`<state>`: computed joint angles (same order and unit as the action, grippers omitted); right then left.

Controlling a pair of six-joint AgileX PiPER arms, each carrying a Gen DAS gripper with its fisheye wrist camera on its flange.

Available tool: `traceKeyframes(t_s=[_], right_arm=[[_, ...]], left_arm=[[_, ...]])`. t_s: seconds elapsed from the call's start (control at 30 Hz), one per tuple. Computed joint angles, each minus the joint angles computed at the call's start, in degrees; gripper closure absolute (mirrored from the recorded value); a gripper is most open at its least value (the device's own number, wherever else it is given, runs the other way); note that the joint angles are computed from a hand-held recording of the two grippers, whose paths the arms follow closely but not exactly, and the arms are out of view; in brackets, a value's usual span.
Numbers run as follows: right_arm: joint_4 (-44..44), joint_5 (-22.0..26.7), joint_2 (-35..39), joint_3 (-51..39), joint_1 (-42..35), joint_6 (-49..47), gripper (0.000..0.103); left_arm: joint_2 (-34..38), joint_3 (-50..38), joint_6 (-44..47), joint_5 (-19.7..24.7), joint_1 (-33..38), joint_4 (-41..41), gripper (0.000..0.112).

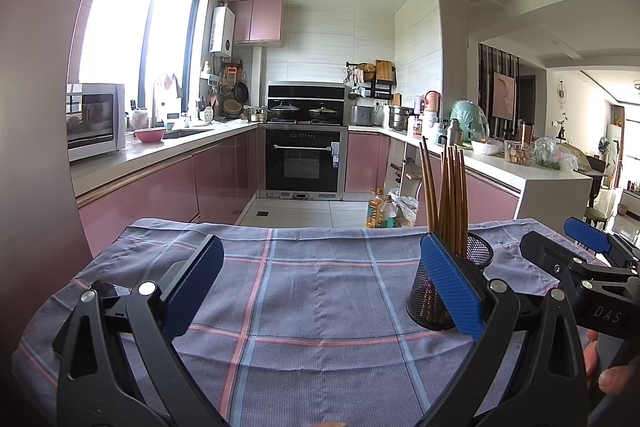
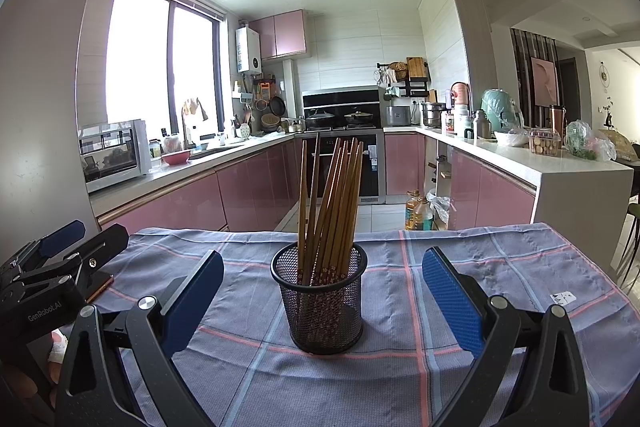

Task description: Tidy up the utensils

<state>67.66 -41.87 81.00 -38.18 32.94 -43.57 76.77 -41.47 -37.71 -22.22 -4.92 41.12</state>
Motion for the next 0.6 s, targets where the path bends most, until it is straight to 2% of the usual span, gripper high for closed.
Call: traceKeyframes(t_s=[0.6], right_arm=[[0.06,0.03,-0.01,-0.04,0.06,0.10,0.007]], left_arm=[[-0.05,0.07,0.30,0.05,-0.05,-0.25,0.015]])
